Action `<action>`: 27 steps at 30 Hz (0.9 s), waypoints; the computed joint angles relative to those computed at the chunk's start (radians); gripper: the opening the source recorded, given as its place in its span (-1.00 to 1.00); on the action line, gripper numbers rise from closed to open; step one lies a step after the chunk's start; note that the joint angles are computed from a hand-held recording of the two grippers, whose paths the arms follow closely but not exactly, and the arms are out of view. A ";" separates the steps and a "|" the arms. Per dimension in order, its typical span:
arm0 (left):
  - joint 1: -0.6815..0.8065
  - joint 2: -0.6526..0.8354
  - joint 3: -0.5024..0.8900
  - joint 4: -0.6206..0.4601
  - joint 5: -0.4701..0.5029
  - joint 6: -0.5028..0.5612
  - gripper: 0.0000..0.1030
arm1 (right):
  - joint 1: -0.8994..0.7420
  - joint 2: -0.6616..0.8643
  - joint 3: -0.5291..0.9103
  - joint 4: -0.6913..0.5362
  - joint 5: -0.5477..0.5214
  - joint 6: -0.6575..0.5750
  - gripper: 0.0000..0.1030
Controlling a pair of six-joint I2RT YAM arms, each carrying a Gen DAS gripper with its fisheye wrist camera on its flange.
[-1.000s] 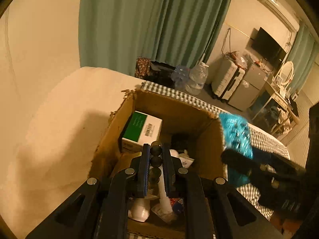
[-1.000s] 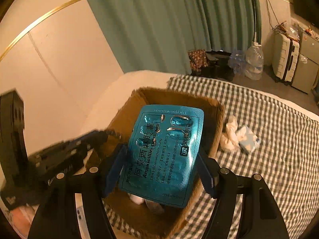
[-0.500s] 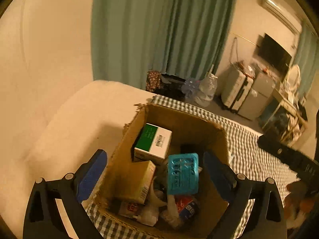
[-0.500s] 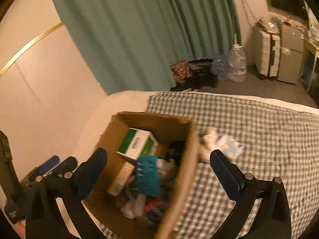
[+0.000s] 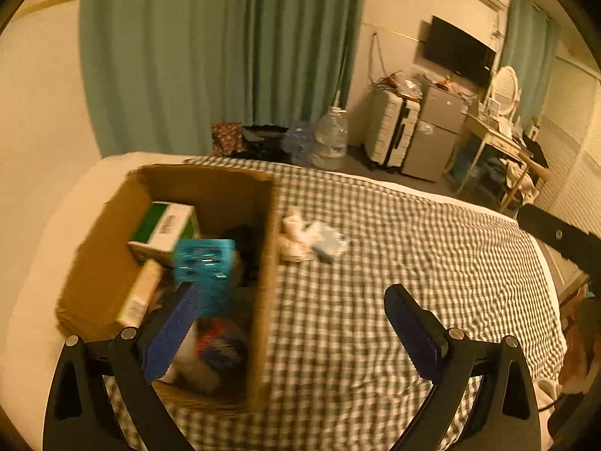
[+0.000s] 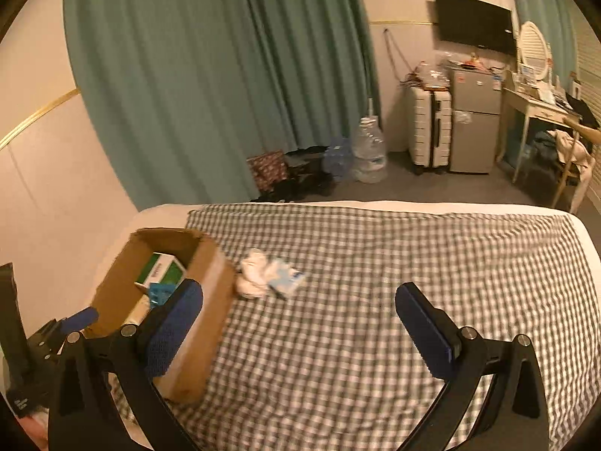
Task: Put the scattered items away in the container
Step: 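Move both grippers back over the lace cloth and tissue pack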
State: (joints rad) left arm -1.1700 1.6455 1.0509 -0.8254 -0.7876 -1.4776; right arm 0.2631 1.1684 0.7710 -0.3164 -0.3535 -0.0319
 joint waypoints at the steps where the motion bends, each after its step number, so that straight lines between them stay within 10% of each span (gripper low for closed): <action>1: 0.012 0.047 0.037 0.019 0.019 0.028 0.96 | -0.041 0.001 -0.013 -0.001 -0.026 -0.033 0.99; 9: 0.104 0.310 0.198 0.136 0.096 0.146 0.96 | -0.232 0.152 -0.074 0.100 -0.181 -0.160 0.99; 27: 0.444 0.611 0.415 0.282 0.222 0.961 1.00 | -0.192 0.785 0.187 0.265 -0.161 -0.226 0.99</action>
